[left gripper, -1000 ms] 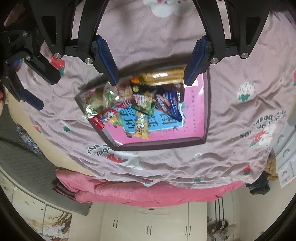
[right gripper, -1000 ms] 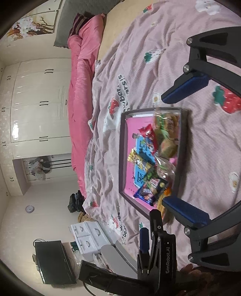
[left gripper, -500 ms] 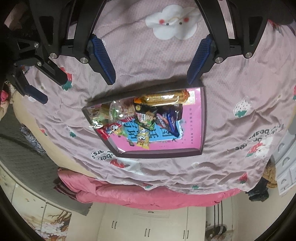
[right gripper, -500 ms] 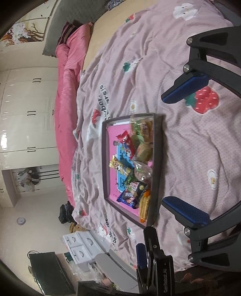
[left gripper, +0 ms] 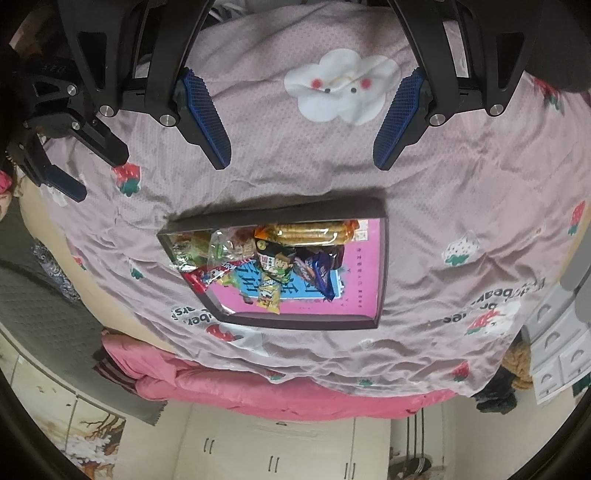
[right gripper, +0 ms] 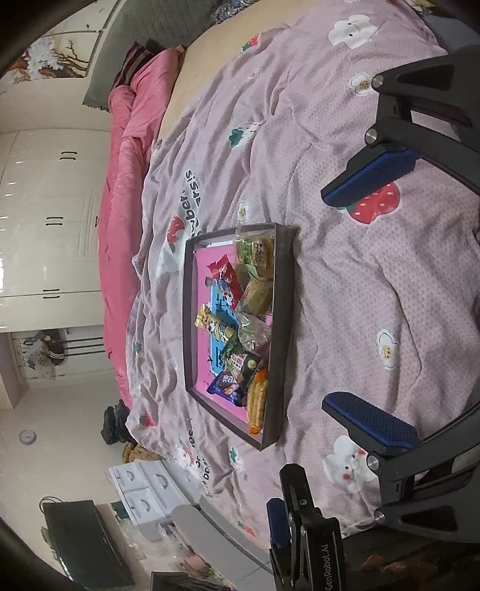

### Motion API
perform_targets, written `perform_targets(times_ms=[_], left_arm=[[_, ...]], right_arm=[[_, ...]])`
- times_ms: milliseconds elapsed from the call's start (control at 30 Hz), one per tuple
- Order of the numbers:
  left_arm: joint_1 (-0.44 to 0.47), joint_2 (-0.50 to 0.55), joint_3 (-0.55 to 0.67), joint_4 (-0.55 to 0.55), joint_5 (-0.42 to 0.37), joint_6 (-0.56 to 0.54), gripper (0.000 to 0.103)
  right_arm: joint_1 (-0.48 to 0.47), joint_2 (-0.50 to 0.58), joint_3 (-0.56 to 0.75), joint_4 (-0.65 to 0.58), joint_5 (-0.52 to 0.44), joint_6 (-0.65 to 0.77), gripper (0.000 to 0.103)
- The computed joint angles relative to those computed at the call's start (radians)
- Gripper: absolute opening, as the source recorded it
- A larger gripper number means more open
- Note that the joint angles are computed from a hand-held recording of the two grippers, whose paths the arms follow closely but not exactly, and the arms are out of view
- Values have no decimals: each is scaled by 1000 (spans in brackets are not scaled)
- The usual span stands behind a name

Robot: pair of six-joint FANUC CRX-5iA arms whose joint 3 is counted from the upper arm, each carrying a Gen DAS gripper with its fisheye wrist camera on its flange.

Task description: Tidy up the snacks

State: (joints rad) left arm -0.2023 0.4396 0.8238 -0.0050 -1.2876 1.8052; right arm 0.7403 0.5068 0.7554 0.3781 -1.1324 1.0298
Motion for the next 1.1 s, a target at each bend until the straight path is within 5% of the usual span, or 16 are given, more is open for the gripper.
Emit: perform_targets(times_ms=[1100], left_arm=[[-7,24,28,-24,-16,-9,81]], right_arm=[[-15,15,5,-3,27,-3,101]])
